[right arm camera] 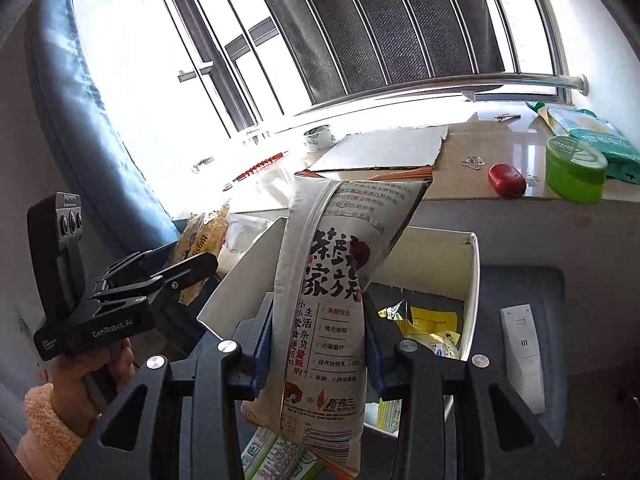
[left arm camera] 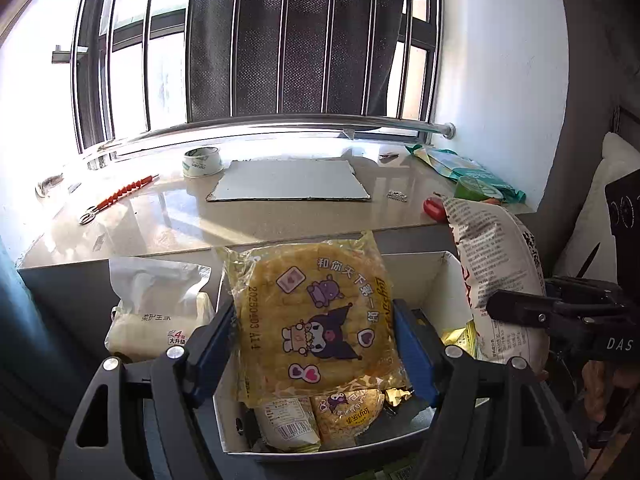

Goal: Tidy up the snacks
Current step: 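Carry the cookie pack and white snack bag into the white box and release both, then move both grippers back toward the remaining snacks on the table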

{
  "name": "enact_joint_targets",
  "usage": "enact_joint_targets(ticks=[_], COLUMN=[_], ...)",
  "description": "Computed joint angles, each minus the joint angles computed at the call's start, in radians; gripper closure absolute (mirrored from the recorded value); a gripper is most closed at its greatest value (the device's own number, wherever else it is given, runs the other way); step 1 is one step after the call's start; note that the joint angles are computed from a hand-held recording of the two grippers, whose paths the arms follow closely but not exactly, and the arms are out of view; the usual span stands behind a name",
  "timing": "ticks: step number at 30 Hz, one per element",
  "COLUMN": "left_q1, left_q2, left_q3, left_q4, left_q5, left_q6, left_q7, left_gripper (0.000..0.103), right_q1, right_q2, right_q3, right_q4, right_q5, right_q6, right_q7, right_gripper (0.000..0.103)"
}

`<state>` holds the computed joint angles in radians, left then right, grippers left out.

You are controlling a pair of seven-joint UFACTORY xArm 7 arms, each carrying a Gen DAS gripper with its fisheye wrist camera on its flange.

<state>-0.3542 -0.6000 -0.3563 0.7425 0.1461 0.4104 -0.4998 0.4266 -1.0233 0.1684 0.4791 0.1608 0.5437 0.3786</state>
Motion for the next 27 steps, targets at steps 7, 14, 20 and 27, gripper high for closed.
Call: enact_joint_targets(ticks=[7, 14, 20, 27], left_q1=[-0.008, -0.039, -0.067, -0.255], left_q2=[0.077, -0.079, -0.330, -0.695], left_q3=[0.007, 0.011, -0.016, -0.090], left_q4=[0.027, -0.038, -0.111, -0.207], left_q5=[-0.004, -0.010, -0.037, -0.189], left_q6=[0.070, 0.120, 0.164, 0.375], left_q7=[-0.020, -0.027, -0.053, -0.136], left_gripper=[0.000, 0.000, 0.000, 0.000], right_q1=[-0.037, -0.033, 0.023, 0.097], right_q2=[0.177, 0.054, -0.105, -0.413], right_q3=[-0.013, 0.008, 0.022, 0.101], right_q4=[0.086, 0.034, 0.014, -0.041], right_q5=[0.001, 0.001, 0.004, 0.014], right_q6=[0.001, -0.032, 0.060, 0.411], right_q7=[0.005, 0.042, 0.052, 0.088], right_gripper=[0.020, 0.000, 0.000, 0.000])
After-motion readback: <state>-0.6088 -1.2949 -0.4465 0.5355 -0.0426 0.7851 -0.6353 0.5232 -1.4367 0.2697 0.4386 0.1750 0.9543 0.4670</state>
